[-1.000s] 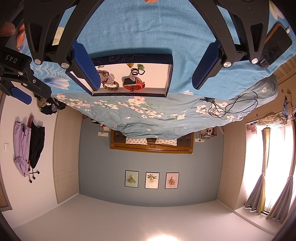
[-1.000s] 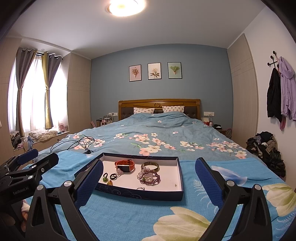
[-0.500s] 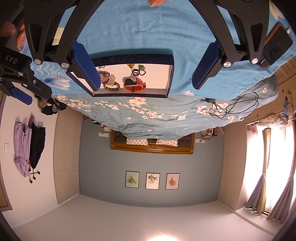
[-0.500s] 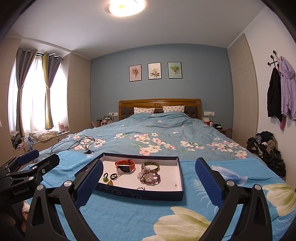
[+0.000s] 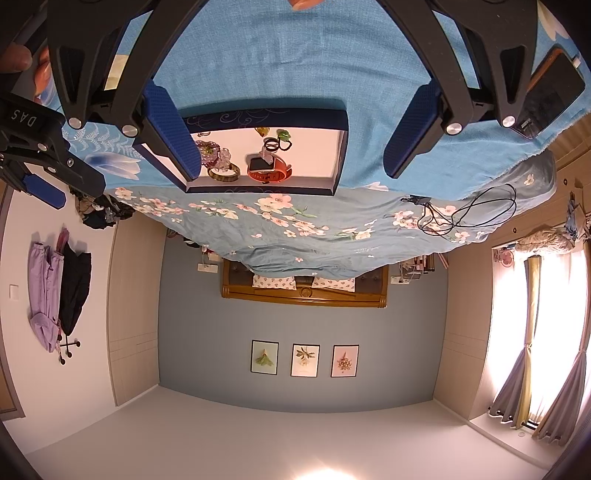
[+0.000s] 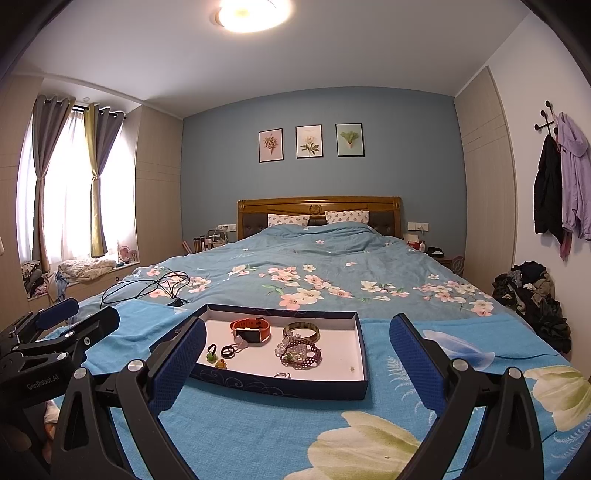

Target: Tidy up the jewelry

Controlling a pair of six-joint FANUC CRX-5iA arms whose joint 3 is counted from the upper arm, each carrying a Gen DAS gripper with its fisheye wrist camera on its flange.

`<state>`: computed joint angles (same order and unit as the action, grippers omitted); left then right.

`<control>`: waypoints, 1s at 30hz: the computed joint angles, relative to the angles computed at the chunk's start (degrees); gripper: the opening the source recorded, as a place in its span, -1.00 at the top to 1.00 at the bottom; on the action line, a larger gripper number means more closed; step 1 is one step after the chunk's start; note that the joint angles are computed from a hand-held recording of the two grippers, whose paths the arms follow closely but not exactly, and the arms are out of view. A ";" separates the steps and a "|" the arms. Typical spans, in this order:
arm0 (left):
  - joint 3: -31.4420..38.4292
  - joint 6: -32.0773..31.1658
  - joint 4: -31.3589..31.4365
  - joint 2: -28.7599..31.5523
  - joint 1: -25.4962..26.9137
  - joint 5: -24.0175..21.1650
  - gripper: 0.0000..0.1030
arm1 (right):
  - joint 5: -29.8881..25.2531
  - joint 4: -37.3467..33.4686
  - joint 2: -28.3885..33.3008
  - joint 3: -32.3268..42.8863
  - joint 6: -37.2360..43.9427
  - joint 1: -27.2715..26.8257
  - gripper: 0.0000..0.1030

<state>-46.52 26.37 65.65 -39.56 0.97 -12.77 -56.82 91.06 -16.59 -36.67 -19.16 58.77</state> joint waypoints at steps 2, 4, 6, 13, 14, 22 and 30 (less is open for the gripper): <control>0.00 -0.17 0.24 0.01 0.09 -0.29 -0.89 | -0.30 0.04 0.02 -0.03 -0.03 0.14 -0.86; 0.12 0.44 -0.33 -0.09 0.46 -0.71 -0.89 | -0.12 0.08 0.02 -0.03 -0.10 0.03 -0.86; 0.14 0.61 -0.35 -0.08 0.54 -0.90 -0.89 | -0.09 0.16 0.01 -0.06 -0.11 0.00 -0.86; 0.75 1.81 -1.62 0.32 1.72 -2.40 -0.89 | -0.17 0.07 0.00 0.00 0.01 0.04 -0.86; 0.75 1.83 -1.61 0.34 1.71 -2.34 -0.89 | -0.17 0.07 0.00 0.00 0.01 0.04 -0.86; 0.85 1.68 -1.42 0.40 1.85 -2.59 -0.89 | -0.21 -0.19 0.00 0.12 0.29 0.10 -0.86; 0.51 0.38 0.07 0.34 0.71 -1.90 -0.89 | 0.03 -0.61 -0.12 0.22 0.55 0.10 -0.86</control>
